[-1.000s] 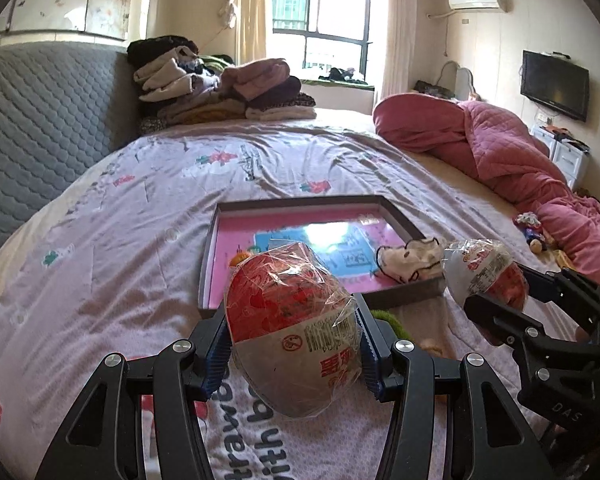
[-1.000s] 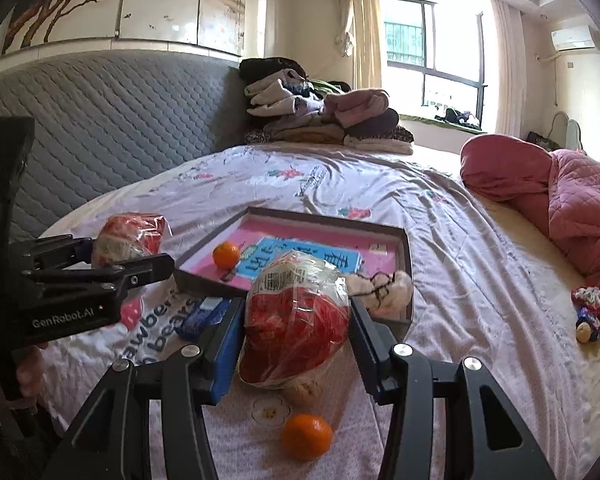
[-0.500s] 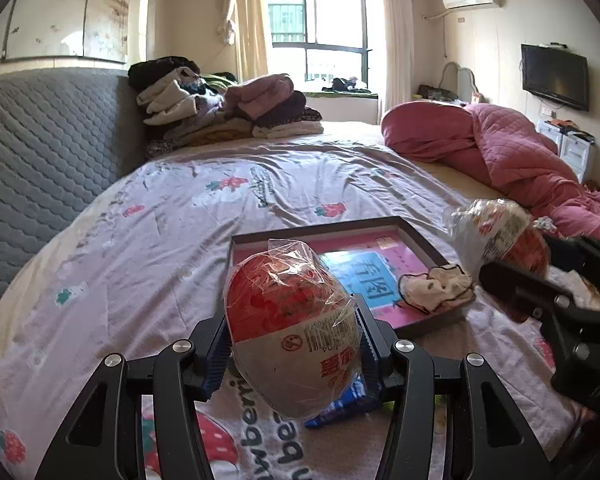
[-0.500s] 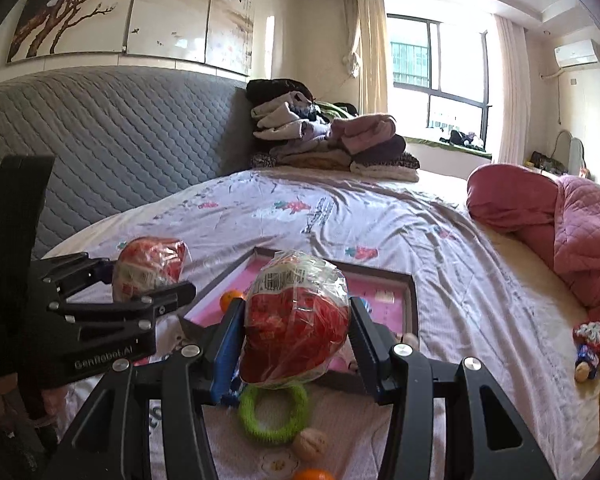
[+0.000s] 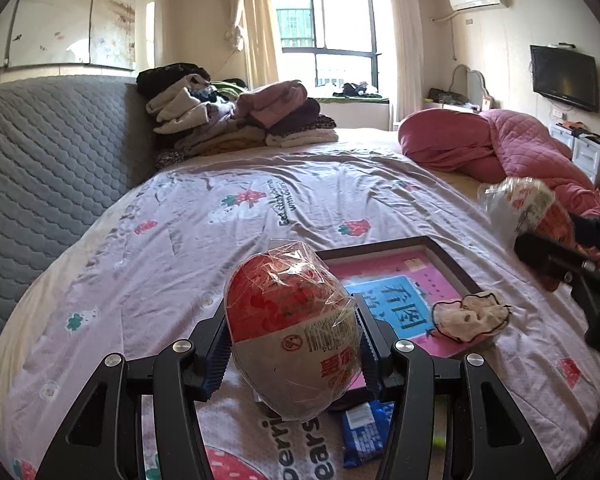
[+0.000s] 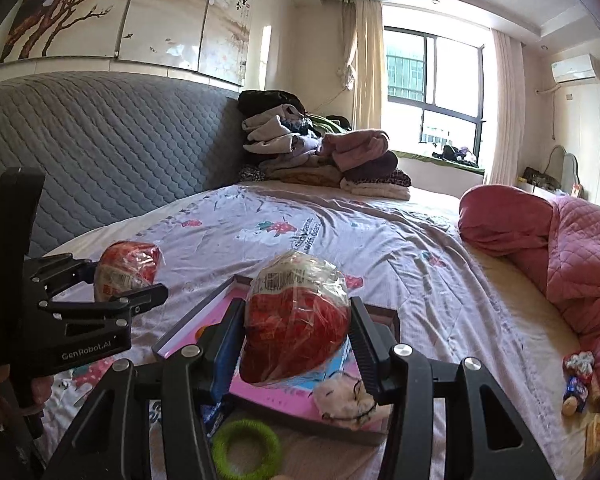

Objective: Organize objects

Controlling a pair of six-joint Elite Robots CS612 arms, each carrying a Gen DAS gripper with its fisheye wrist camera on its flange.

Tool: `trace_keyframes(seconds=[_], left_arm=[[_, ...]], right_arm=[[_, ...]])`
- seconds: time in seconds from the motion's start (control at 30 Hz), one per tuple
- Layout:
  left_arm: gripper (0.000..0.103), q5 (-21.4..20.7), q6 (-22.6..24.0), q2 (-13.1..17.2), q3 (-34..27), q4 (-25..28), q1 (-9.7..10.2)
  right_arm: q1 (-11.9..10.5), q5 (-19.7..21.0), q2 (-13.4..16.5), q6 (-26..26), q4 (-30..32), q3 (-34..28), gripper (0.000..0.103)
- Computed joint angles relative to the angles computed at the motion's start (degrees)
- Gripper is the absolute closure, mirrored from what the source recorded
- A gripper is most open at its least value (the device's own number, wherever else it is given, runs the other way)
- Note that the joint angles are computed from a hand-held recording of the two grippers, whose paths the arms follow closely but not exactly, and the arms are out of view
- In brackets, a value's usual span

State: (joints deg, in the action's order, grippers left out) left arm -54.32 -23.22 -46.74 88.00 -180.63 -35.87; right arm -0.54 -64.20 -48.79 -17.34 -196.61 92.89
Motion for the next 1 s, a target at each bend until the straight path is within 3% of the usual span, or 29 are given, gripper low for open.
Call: trace_keyframes(seconds=[0.5,1.0], left_arm=[[0.047,-3.0,1.7,2.5,-4.2,1.3,2.27],[0.047,-10.8,2.0,7.3,-9.3,7.9,3.2]], right_arm=[[1.1,-1.3,3.7,-1.3,3.0,-5.7,0.052],[1.8,-4.1,7.3,-3.0,9.4,-10.8,0.052]])
